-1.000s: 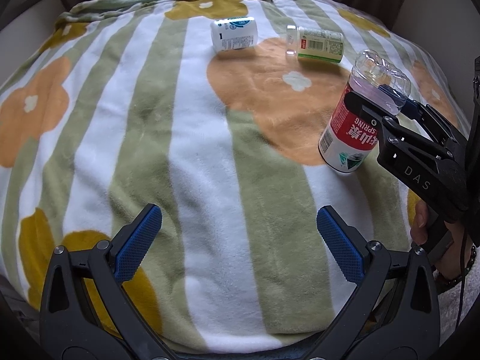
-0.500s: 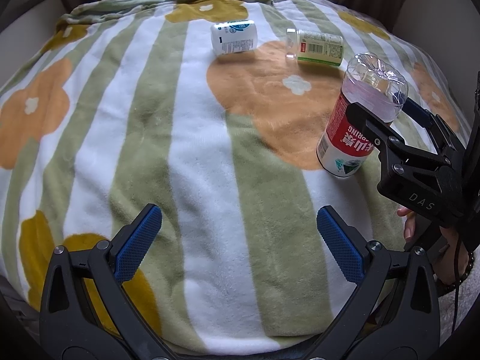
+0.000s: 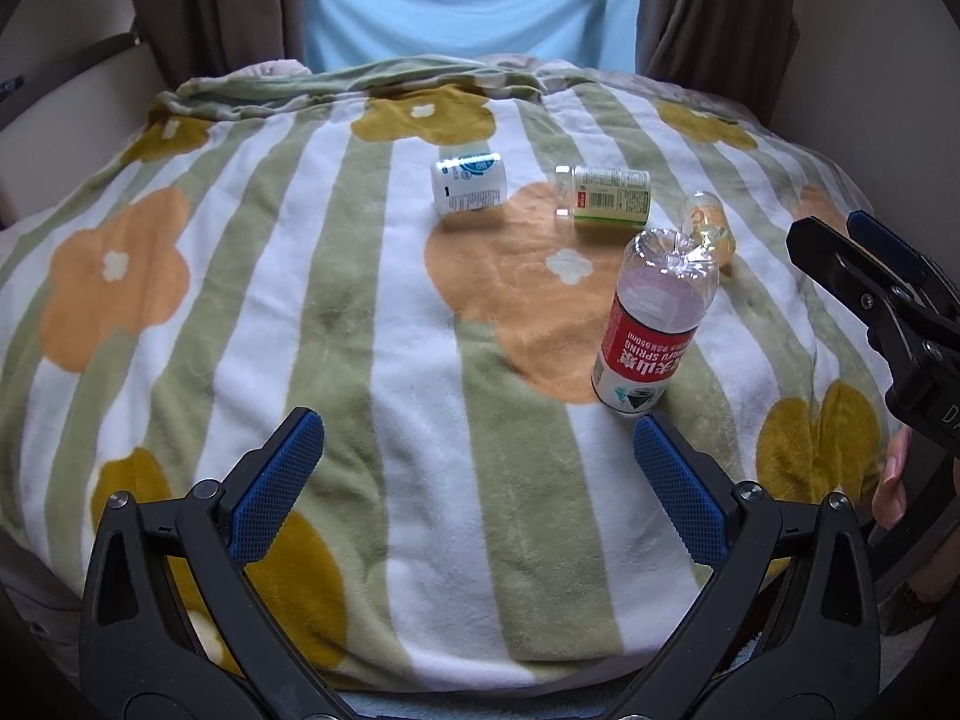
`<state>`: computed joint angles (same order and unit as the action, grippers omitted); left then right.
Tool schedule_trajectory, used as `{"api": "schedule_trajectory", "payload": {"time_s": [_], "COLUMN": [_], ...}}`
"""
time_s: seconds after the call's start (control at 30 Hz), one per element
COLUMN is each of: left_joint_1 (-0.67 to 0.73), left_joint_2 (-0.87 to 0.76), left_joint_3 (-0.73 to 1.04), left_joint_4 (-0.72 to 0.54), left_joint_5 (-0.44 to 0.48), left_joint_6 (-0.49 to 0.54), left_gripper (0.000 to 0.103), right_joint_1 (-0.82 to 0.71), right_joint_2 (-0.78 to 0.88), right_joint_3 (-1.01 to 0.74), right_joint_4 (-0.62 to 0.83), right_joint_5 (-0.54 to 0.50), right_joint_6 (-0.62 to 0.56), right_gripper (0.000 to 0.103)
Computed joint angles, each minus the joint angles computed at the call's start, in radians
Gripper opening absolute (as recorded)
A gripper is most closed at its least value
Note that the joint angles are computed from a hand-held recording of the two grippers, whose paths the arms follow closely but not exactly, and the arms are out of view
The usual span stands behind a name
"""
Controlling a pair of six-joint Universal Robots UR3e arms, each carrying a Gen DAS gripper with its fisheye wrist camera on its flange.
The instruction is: Flip cup upside down
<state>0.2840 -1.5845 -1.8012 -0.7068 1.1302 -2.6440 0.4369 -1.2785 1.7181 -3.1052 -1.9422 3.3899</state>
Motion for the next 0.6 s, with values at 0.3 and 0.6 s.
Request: {"api": "schedule_trajectory", "payload": {"time_s": [0.3,0.6], "left_joint_1": [0.14,0.289], "left_joint_2": [0.265,0.484], "left_joint_3": [-0.112,-0.283], "left_joint_4": [0.108,0.122], "left_joint_5": [-0.151,-0.296], "left_joint_6": [-0.05,-0.037], "left_gripper": [0.103,0.103], "right_joint_1": [0.11,0.222], "right_joint_2": [-0.241,-0.302], "right_joint_3": [-0.009,0.061], "right_joint_4": [0.284,0.291], "right_joint_5": [-0.241,-0.416], "right_joint_6": [0.175,0.209], "right_gripper": [0.103,0.103]}}
